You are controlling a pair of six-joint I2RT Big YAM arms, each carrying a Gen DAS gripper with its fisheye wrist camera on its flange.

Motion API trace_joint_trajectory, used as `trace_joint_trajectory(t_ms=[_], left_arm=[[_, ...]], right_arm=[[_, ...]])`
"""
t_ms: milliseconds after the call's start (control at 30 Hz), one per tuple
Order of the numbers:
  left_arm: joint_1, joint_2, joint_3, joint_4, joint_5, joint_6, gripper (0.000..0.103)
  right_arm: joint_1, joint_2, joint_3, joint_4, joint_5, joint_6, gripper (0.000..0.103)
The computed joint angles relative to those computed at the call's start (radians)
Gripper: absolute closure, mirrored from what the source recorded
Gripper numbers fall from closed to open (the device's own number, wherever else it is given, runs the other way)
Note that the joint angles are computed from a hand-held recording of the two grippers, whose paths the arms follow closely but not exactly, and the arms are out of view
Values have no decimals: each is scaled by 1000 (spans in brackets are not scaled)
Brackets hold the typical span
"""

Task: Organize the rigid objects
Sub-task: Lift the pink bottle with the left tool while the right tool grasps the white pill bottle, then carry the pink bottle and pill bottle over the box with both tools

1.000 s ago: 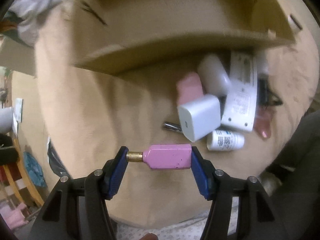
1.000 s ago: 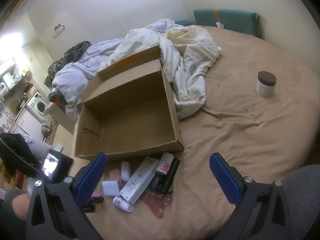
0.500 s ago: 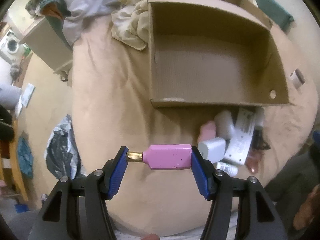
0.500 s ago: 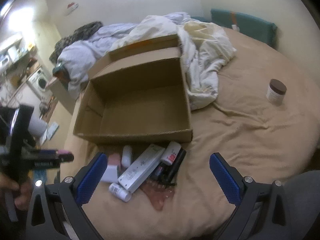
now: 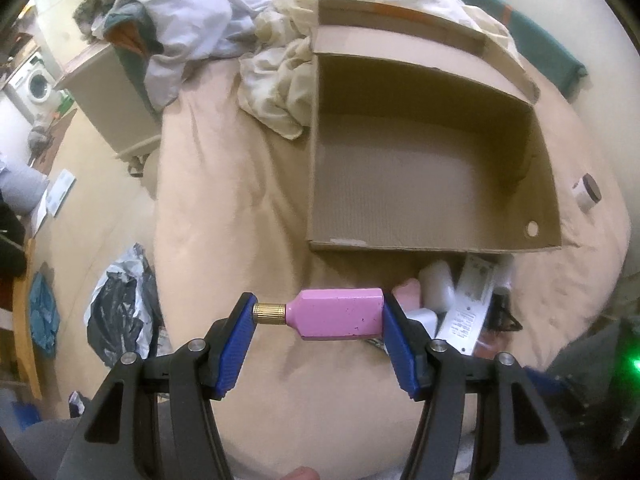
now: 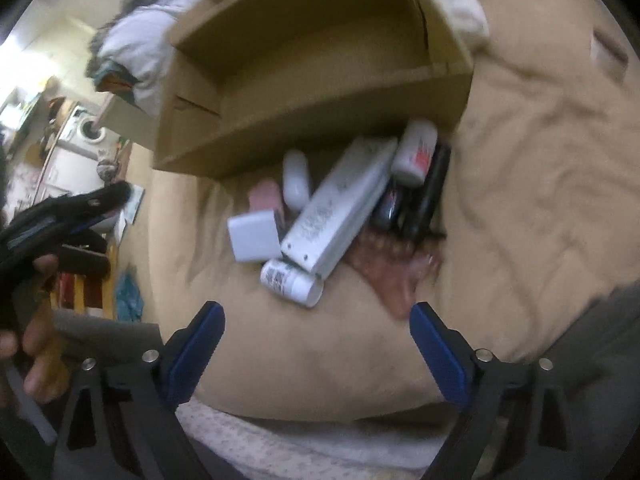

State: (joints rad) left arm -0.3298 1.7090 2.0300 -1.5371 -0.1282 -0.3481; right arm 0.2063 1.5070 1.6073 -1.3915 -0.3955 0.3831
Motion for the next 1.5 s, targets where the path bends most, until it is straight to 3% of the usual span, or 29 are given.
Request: trace_joint_trajectory(t_ms=[100,200,433,633,667,767,800,1100,1500], left_arm=[[4,-1,-6,-4,-6,-6,45],[4,0,-7,-6,-6,-3,45],[5,1,-6,-8,-1,-1,45],[3,5,-3,-13,-8,1,45],[3,6,-5,-13,-8,0,45],[3,8,-6,-16,-8,-2,45],[3,9,-7,-16,-10,-2,45],[2,16,-12,-25,-19,-3,45],[-11,-1,-29,8,-33,17,45]], right_arm=[[10,37,7,-30,-48,51,17],[36,72,15,-40,-74,103,18],[108,152,93,-82,57,150,18],[140,177,101,-80,111,157,18],[143,173,95,-71,118,155,20],[158,172,98,-66,148,160,44],[154,172,99,-59,143,153,50],[129,152,106,-65,45,93,54],[48,96,177,-82,56,-25,54]])
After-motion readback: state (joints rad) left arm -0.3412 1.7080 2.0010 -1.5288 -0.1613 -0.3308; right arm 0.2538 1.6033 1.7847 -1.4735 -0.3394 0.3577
